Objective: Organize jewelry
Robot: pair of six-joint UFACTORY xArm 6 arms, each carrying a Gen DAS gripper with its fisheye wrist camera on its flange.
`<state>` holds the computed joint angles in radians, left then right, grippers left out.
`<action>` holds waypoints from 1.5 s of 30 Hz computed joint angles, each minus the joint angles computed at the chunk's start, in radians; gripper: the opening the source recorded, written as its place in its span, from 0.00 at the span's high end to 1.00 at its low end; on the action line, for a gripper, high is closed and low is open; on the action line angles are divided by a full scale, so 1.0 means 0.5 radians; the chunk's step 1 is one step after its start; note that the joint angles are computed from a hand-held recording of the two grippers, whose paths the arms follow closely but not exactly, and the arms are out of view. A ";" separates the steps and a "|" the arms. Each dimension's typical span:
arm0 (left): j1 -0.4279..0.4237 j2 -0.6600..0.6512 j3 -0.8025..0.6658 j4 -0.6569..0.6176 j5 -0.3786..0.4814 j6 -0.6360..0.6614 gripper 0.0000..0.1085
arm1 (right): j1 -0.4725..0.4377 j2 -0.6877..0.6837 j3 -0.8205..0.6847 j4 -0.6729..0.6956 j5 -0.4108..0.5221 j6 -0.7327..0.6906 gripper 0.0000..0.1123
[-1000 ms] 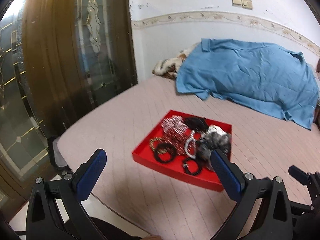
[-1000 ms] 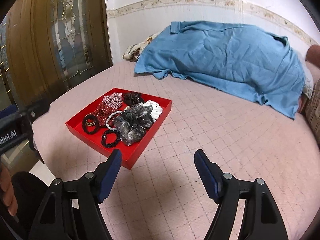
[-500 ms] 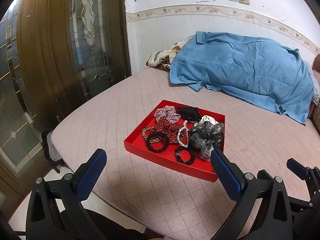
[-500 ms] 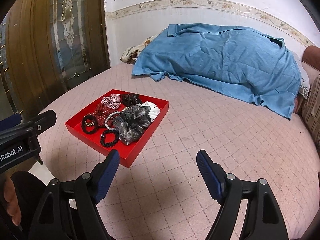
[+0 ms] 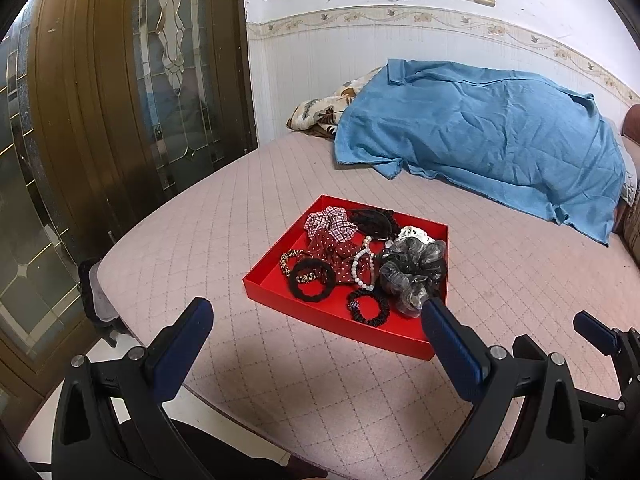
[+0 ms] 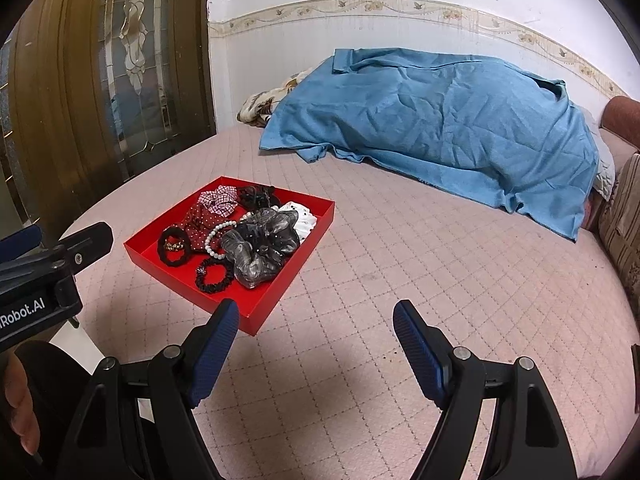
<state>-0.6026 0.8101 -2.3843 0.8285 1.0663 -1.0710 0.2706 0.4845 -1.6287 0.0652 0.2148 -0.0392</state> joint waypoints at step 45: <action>0.029 -0.040 0.131 -0.067 -0.064 -0.030 0.05 | 0.025 0.007 0.004 0.028 0.018 -0.030 0.24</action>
<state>-0.5880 0.7900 -2.3190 0.7950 1.0344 -1.0859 0.2833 0.4879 -1.6268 0.0794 0.2240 -0.0542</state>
